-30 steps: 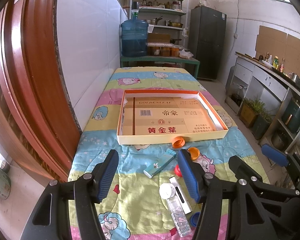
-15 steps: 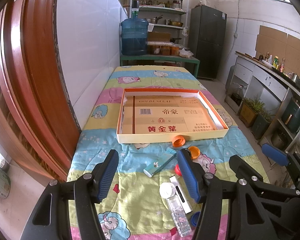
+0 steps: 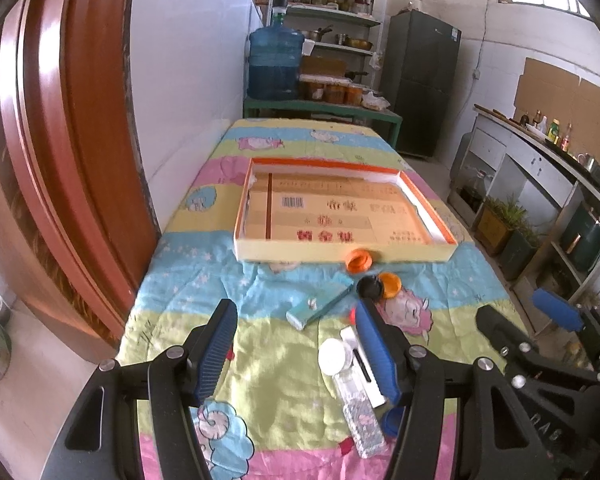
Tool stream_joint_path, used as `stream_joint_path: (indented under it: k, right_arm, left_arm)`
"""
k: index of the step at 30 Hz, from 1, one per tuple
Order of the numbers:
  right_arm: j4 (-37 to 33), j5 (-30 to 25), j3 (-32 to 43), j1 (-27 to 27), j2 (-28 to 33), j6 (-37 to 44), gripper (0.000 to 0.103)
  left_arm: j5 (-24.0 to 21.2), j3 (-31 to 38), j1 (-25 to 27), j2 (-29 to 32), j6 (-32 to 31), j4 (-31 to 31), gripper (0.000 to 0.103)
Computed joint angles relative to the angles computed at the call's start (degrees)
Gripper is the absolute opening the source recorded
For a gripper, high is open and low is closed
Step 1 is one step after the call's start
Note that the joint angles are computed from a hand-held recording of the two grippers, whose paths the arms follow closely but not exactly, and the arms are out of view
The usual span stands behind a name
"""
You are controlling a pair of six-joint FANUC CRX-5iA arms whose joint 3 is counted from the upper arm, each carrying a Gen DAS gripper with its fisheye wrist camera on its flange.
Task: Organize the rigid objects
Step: 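Grasp the clear patterned bottle with the left tool while the right tool grasps the small gold box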
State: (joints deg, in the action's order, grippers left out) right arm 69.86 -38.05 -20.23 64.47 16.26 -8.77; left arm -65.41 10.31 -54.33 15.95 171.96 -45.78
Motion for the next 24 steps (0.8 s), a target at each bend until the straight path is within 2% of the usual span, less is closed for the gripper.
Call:
stream_joint_path:
  k: [4, 8, 10, 17, 21, 24]
  right_arm:
    - [-0.4, -1.98, -1.29, 0.72, -0.22, -0.29, 0.08]
    - [-2.37, -1.8, -1.89, 0.9, -0.23, 0.25, 0.08]
    - [-2.72, -1.65, -2.47, 0.91, -0.47, 0.16, 0.08]
    - [-4.03, -0.84, -3.26, 0.89, -0.79, 0.71, 0.08]
    - [-4.08, -0.96, -3.16, 0.97, -0.66, 0.57, 0.08]
    - [-4.29, -0.95, -3.34, 0.93, -0.71, 0.12, 0.08]
  left_arm:
    - [4.61, -3.18, 0.9, -0.57, -0.32, 3.07, 0.062]
    - [6.47, -3.91, 0.73, 0.4, -1.33, 5.22, 0.061]
    - [8.31, -4.52, 0.87, 0.67, -1.88, 6.77, 0.057]
    - [11.57, -4.82, 1.84, 2.19, -6.27, 11.83, 0.057]
    - [10.77, -4.23, 2.83, 3.25, -7.18, 13.54, 0.056]
    - [12.91, -5.13, 3.54, 2.97, -7.54, 14.52, 0.053]
